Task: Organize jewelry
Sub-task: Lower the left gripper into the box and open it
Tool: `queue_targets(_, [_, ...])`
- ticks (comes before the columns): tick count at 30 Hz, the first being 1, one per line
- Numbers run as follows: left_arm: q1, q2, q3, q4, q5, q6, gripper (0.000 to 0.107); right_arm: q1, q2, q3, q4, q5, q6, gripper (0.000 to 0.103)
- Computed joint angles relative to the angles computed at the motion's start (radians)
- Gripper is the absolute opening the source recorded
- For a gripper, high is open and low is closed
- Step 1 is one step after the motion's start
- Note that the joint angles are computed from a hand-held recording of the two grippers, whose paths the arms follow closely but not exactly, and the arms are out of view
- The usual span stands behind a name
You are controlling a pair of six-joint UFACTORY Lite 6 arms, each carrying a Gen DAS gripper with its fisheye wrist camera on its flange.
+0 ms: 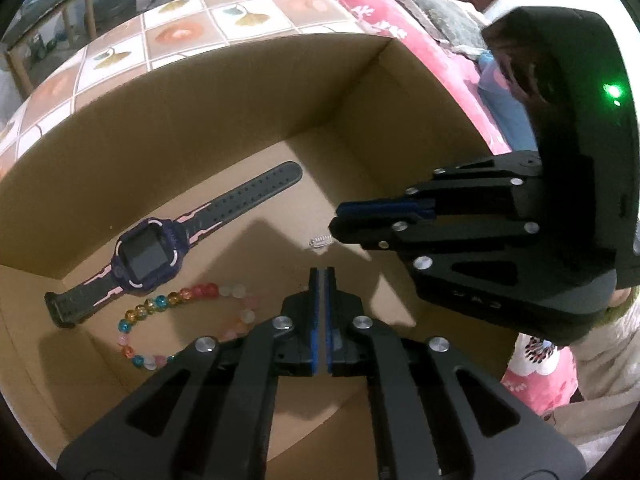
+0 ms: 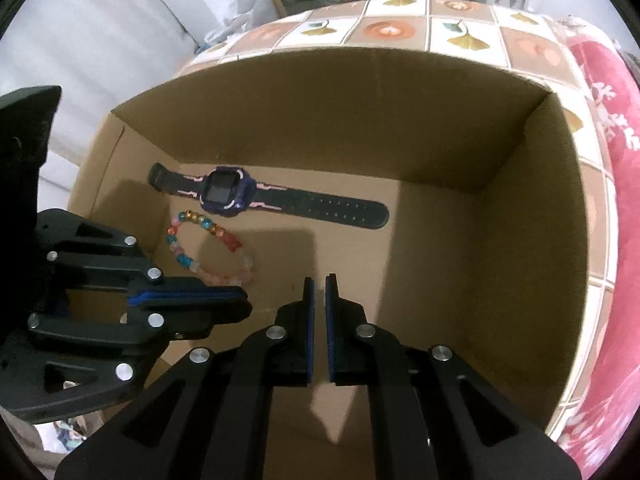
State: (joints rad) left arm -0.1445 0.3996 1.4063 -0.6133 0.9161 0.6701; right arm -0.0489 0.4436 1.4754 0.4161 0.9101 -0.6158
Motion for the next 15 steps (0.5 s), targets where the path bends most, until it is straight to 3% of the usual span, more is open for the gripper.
queue_targets(1, [0.001, -0.002, 0.000, 0.005, -0.003, -0.006, 0.017, -0.002, -0.003, 0.000, 0.002, 0.000, 0.000, 0.011])
queue_targets(5, [0.003, -0.054, -0.027, 0.036, -0.036, -0.025, 0.027, -0.017, -0.082, -0.069, 0.021, -0.048, -0.026, 0.023])
queue_targets(10, [0.020, -0.183, -0.087, 0.054, -0.076, -0.023, 0.041, -0.120, -0.212, -0.122, 0.124, -0.010, -0.130, 0.025])
queue_targets(13, [0.054, -0.384, -0.218, 0.021, -0.114, 0.039, 0.053, -0.231, -0.391, -0.238, 0.269, 0.046, -0.295, 0.031])
queue_targets(15, [0.107, -0.583, -0.342, -0.017, -0.105, 0.092, 0.060, -0.354, -0.532, -0.328, 0.365, 0.149, -0.436, 0.036])
